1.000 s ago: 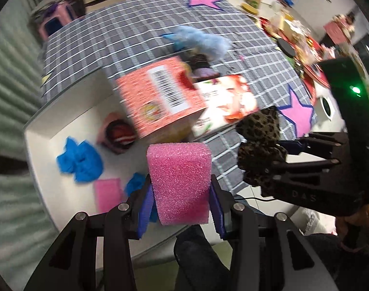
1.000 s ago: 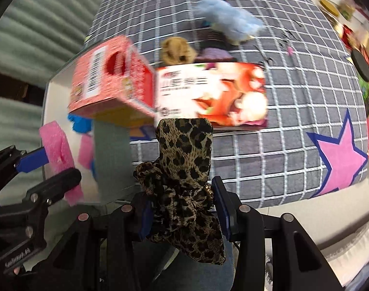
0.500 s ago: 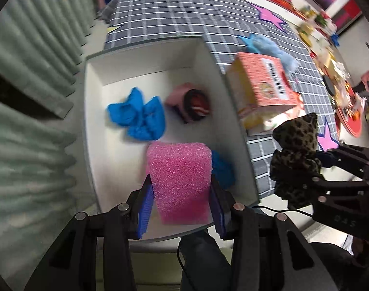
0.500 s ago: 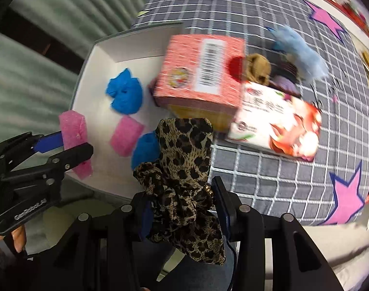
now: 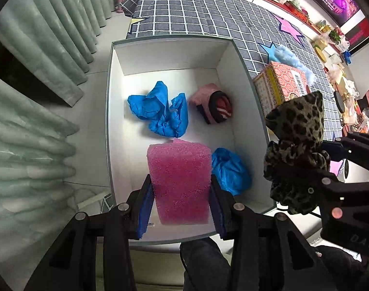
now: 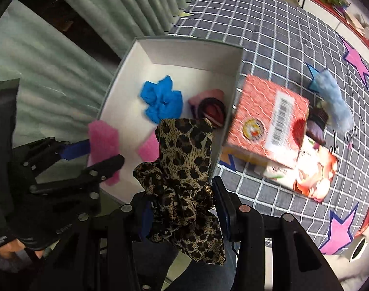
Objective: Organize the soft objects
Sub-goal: 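Carry the pink foam block and leopard-print cloth with both tools over the white box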
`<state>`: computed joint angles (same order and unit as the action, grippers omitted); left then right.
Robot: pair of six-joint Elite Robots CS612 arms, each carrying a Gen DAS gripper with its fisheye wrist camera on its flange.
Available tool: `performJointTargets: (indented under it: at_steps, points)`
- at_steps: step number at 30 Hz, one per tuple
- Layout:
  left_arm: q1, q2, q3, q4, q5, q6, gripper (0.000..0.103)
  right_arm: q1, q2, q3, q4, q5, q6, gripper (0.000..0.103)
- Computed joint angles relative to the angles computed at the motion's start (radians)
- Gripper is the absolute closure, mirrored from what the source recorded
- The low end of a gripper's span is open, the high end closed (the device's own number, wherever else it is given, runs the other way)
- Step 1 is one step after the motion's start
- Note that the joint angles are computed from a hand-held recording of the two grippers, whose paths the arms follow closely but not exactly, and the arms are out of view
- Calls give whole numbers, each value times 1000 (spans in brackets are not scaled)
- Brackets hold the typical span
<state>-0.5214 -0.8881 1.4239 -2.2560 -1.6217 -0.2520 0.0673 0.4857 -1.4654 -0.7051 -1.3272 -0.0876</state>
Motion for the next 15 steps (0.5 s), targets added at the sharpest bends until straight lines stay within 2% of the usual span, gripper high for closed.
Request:
performJointTargets:
  at_steps: [15]
  points:
    - [5,25,-33,25,-10,-4,57,6,-19,32,3,-3,-13,58]
